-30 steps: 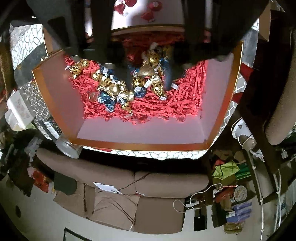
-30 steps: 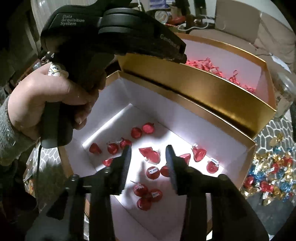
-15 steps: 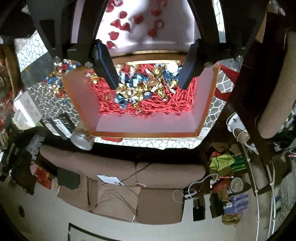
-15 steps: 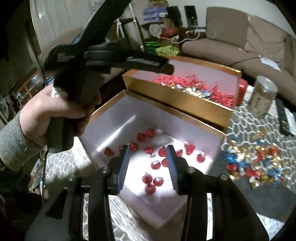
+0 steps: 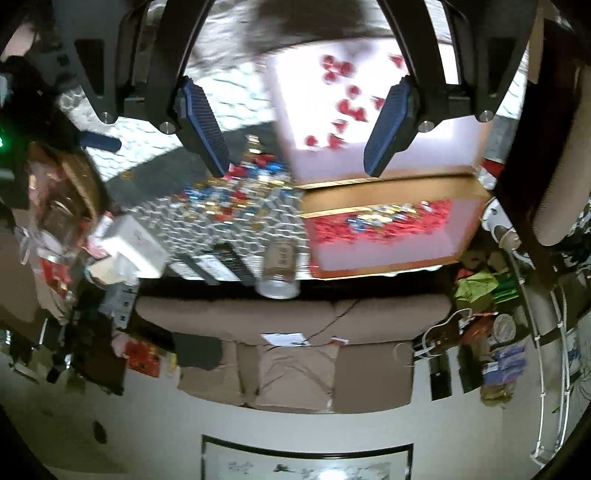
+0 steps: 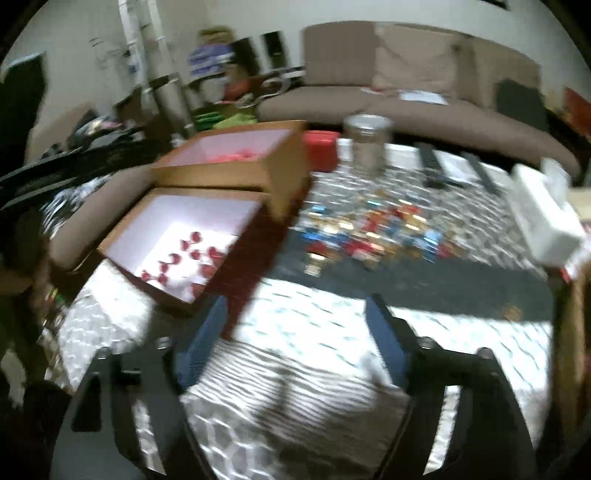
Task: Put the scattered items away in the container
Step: 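Move both open grippers back over the table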
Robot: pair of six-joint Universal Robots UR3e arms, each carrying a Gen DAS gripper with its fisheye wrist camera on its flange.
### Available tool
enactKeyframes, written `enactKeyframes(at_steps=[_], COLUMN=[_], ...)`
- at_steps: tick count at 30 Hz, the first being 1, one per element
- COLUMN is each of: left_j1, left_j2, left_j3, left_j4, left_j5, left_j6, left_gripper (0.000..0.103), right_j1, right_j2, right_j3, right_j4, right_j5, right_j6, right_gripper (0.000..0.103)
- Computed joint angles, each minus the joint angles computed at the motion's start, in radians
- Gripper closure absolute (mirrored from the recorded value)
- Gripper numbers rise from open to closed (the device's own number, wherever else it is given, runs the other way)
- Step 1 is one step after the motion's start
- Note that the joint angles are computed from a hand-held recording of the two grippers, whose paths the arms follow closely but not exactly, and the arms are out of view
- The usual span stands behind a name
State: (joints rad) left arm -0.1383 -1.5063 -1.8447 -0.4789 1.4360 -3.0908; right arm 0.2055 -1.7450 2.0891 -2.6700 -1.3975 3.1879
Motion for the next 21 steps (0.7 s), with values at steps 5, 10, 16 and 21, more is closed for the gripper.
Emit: enactKeyframes(at_steps=[5,10,16,21], left_j1=[-0.205,-0.339,-0.396,-0.402], left_j2=[-0.128,-0.31,-0.534,-0.646], left_j3=[0.013,0.048,0.151,0.225], left_j4=[0.101,0.186,0.182,0.156], left_j5=[0.145,0.269,0.347,0.364], left_j6=[-0.155,-0.27,-0.37,-0.399], left_gripper=[0.018,0.016,0.016,0.016], right_j1=[-0.17,-0.208,-0.253,-0.291], right_j2=[-0.166,-0.093,0.058,0.163], right_j3=[0.159,0.191,0.266,0.295], right_j4=[0.032,-0.014,-0.201,-0.308], right_j5=[0.021,-0.078,-0.153,-0.18], right_j6=[-0.02,-0.048,-0.001,0.018], right_gripper=[0.002,0.0,0.0,0.0])
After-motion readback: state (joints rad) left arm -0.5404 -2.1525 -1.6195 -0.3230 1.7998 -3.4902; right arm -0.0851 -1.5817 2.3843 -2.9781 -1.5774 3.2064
